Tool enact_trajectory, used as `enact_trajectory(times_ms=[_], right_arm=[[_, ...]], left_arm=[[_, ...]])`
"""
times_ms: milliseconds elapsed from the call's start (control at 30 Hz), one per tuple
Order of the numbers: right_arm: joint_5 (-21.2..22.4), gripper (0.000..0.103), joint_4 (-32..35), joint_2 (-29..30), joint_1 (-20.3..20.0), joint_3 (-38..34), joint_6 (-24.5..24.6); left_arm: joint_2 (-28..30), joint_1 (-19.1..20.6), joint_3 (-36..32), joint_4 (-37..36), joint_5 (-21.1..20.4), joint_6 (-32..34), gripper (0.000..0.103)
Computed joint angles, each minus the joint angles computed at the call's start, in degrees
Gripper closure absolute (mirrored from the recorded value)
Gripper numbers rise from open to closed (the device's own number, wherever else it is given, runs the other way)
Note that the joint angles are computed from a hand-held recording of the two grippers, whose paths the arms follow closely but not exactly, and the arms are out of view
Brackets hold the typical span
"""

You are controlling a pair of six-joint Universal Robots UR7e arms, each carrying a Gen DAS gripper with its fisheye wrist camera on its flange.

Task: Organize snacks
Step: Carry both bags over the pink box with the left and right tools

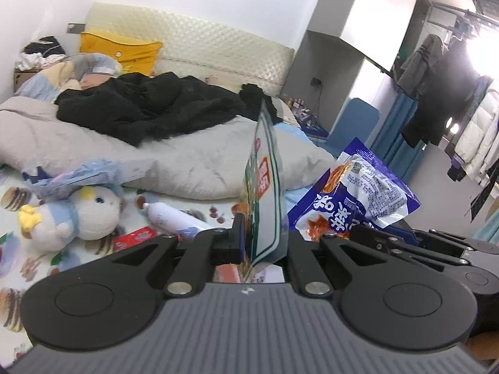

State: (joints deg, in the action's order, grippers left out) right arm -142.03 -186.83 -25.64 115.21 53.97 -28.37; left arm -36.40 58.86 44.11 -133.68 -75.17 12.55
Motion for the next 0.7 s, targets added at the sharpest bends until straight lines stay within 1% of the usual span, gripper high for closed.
enact_trajectory(times_ms=[233,300,367,533,633,700], right_arm=[[-2.1,0.079,-2.1,-3.6,-2.3,5.4,2.1],[-2.9,0.079,-2.1,-4.5,-3.3,6.9,3.6],[-3.5,0.079,-1.8,-5.6,-4.4,8.6,5.6],[-4.1,0.079,0.0,-8.4,-6.7,13.4,9.8],[-4.2,0.079,1.4,-9.6,-8.1,15.7,12.0],[-4.2,0.079,2.1,-10.5,-9.0,17.5,13.7]], left_arm=[[5.5,-0.8,-5.4,4.0,-0.7,-1.9,0.097],[7.7,-0.7,-7.9,6.2,-0.5,-2.4,0.097],[9.1,-1.0,-8.7,7.9,0.0,-2.7,0.097],[13.5,-1.0,-12.6,13.3,0.8,-4.5,0.097],[16.1,-1.0,-14.7,15.7,1.7,-4.4,0.097],[18.2,-0.8,-17.6,18.9,1.8,-4.2,0.097]])
